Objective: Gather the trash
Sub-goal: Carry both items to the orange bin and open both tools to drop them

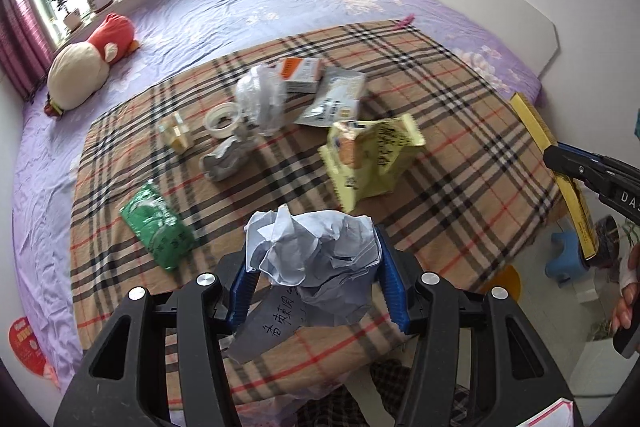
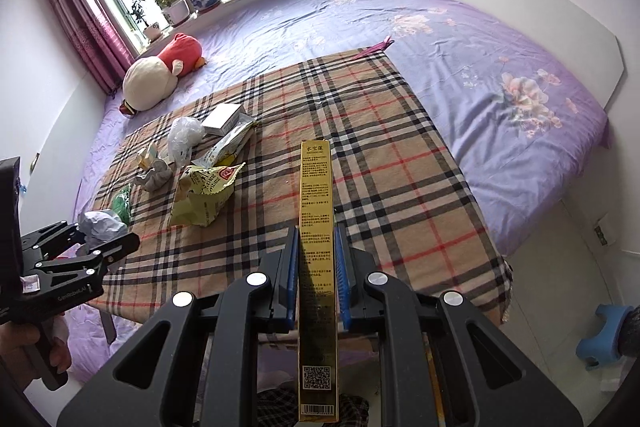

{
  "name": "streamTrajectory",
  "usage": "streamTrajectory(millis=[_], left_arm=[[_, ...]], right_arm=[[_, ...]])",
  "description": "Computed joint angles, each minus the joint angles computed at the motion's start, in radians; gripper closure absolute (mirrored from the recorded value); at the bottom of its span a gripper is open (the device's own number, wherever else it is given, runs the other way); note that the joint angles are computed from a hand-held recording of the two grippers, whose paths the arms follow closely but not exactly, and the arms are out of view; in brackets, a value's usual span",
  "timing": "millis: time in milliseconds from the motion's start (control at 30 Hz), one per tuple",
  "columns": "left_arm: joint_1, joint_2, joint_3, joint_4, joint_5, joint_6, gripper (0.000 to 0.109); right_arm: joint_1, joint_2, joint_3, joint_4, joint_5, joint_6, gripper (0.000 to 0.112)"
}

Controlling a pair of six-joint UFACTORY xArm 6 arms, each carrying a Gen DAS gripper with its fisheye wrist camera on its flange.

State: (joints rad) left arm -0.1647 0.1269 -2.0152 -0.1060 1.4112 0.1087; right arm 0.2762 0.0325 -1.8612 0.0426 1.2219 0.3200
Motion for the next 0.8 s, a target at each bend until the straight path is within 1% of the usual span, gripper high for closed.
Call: streamTrajectory(millis=[133, 300, 467, 667, 800], left_arm=[[-0.079, 0.042, -0.064, -0.036, 0.030, 0.066, 0.055], [-0.191, 0.110, -0.171, -0.091, 0.081, 0.150, 0.054], [-0.308, 0.176, -0.275, -0.149, 0.142, 0.240, 0.054], [-0.435, 0.275, -0.397, -0.214, 0.243, 0.326, 0.054], [-0.513, 0.327, -0.396, -0.207, 0.247, 0.404, 0.053]], right_arm=[[-0.040, -0.117, 0.130, 0.001, -0.020, 0.021, 0.094], [-0.125, -0.287, 0.315, 0.011, -0.028, 0.054, 0.094], [-0.230, -0.449, 0.473, 0.003, 0.011, 0.068, 0.094], [-0.359, -0.622, 0.637, 0.015, 0.077, 0.051, 0.094], [-0.462, -0.711, 0.760, 0.065, 0.102, 0.004, 0.094]])
